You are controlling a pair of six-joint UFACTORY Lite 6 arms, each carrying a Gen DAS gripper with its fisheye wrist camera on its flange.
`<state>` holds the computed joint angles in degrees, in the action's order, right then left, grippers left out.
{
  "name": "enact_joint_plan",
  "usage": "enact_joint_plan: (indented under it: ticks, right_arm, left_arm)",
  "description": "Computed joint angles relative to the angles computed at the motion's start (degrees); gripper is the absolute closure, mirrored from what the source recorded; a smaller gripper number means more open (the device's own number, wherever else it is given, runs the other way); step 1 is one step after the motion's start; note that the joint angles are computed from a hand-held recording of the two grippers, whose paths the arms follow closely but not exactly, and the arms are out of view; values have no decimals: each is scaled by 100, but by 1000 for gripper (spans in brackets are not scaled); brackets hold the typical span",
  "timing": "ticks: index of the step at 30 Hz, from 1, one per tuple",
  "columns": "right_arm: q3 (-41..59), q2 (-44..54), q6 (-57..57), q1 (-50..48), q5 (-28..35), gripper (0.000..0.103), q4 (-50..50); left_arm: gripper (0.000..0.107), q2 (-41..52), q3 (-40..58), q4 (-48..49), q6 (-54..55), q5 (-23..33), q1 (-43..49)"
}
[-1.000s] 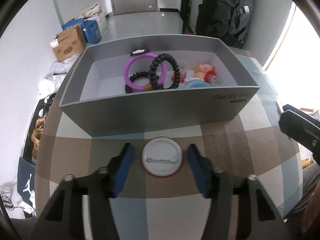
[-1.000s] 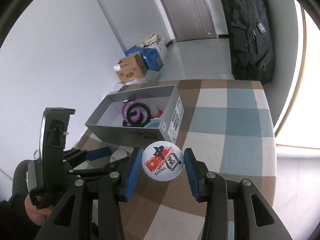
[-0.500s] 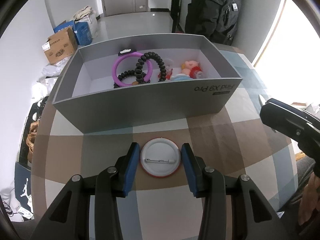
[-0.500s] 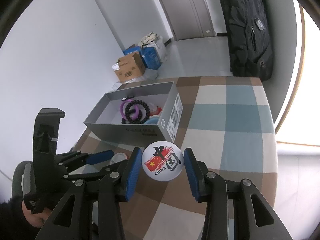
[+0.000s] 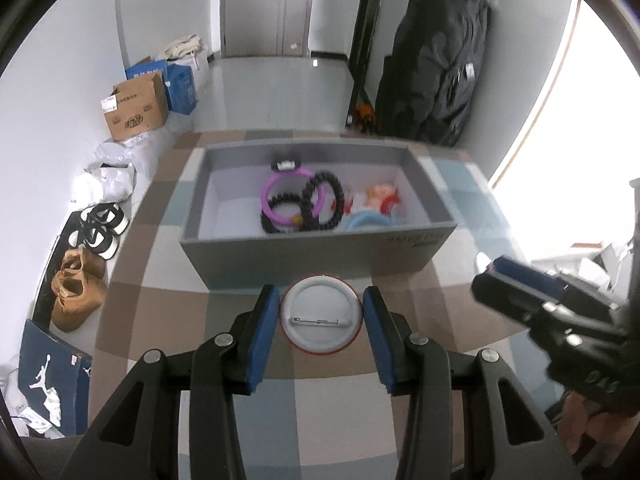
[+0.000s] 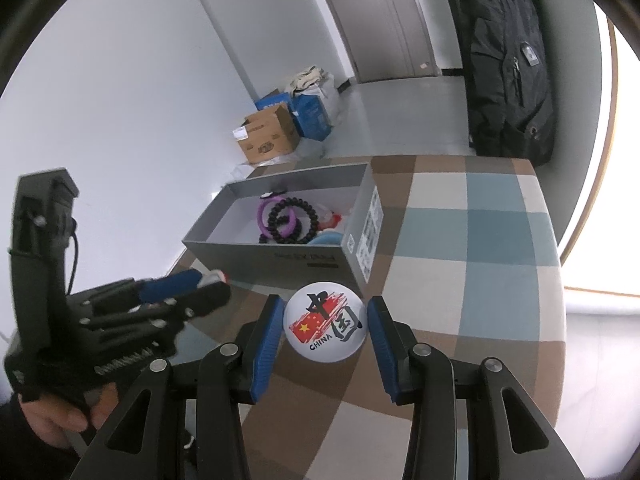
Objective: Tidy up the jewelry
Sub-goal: 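Carry both badges in the left and right grippers over the box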
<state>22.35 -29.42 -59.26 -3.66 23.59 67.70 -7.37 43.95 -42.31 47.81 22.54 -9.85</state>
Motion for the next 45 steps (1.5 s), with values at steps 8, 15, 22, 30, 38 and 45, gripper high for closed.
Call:
enact_joint_plan:
  ticks: [8,15,22,30,38,45]
  right_arm:
    - [506,156,234,64,85,61,18]
    - [1253,678,348,227,8,61,-8]
    - [2023,1479,-13,213,90,61,253]
    - [2772,2434,-731,157,187,61,759]
    - [3087,3256,-1254,-74,507,61,1384]
    - [3416,3747,-1306,-246,859,61,1432]
  left_arm:
    - [69,223,559,-816,760,339,320]
    - [69,666,1322,-931,659,838,526]
    - [69,1238,1980,-897,436,968,516]
    - [69,2020,2598,-1170,520,1089,520]
    - [69,2626,3115,-1166,509,1413,540]
    - [69,3028,3478,-1017,584,1482,394]
